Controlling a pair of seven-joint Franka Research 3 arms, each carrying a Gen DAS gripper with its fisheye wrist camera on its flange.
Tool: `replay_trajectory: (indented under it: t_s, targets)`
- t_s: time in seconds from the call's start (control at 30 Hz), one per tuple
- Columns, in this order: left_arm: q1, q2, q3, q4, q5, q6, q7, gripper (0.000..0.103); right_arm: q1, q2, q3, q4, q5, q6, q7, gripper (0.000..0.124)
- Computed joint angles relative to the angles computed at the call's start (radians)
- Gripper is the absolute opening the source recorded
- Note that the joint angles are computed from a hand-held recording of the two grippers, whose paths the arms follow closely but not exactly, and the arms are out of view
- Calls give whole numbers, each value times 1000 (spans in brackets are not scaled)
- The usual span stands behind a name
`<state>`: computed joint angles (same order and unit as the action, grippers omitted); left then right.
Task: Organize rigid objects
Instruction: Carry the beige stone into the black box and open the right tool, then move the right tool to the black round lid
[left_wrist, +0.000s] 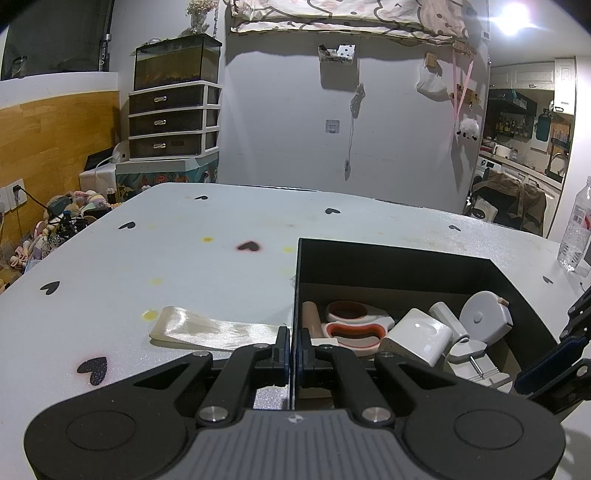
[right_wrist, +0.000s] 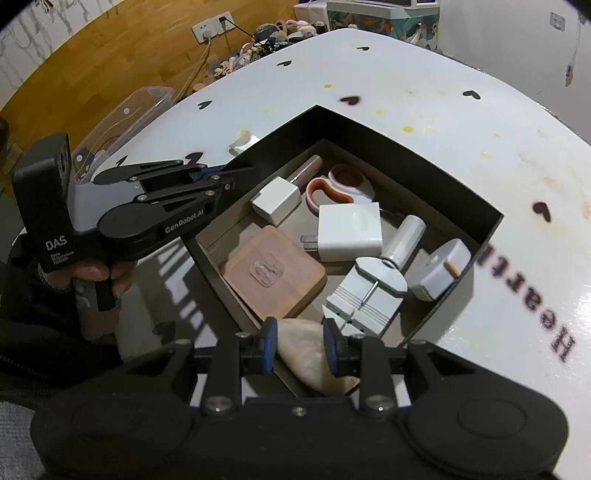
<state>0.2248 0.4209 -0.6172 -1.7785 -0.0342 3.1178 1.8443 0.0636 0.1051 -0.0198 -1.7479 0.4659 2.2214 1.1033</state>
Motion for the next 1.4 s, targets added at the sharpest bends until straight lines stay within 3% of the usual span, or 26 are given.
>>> replay_trajectory:
  t_s: [0.23, 0.43, 0.6, 0.73, 0.83, 1.0, 1.07, 1.23, 1.4]
  targets:
    - [-1, 1, 1, 1, 3, 0, -3, 3, 0, -42, -2, -47, 26, 56, -4, 36]
    - [-1, 1, 1, 0, 5, 0, -4, 3, 6, -108, -7, -133, 76, 164, -28, 53]
    - [-2, 0, 2, 0, 6, 0, -4, 3, 14, -177, -12, -236, 124, 335, -25, 80]
    - [1, 1, -1, 1, 5, 0, -4, 3, 13, -219, -13, -322, 78, 501, 41, 92]
    - [0, 1, 0, 1, 5, -1, -4, 3, -12, -238, -3, -381, -41, 608, 173, 94]
    - [0, 1, 0, 1, 5, -1, -4, 3, -104, -272, 34, -476, -292, 714, 469, 96]
    - [0, 1, 0, 1, 5, 0, -4, 3, -186, -286, 80, -516, -453, 755, 644, 96]
    - [1, 5, 0, 5, 6, 1, -6, 3, -487, -319, 265, -575, -936, 795, 1186, 97]
    - [2, 5, -1, 4, 8, 1, -7, 3, -614, -336, 323, -601, -1175, 731, 1507, 97]
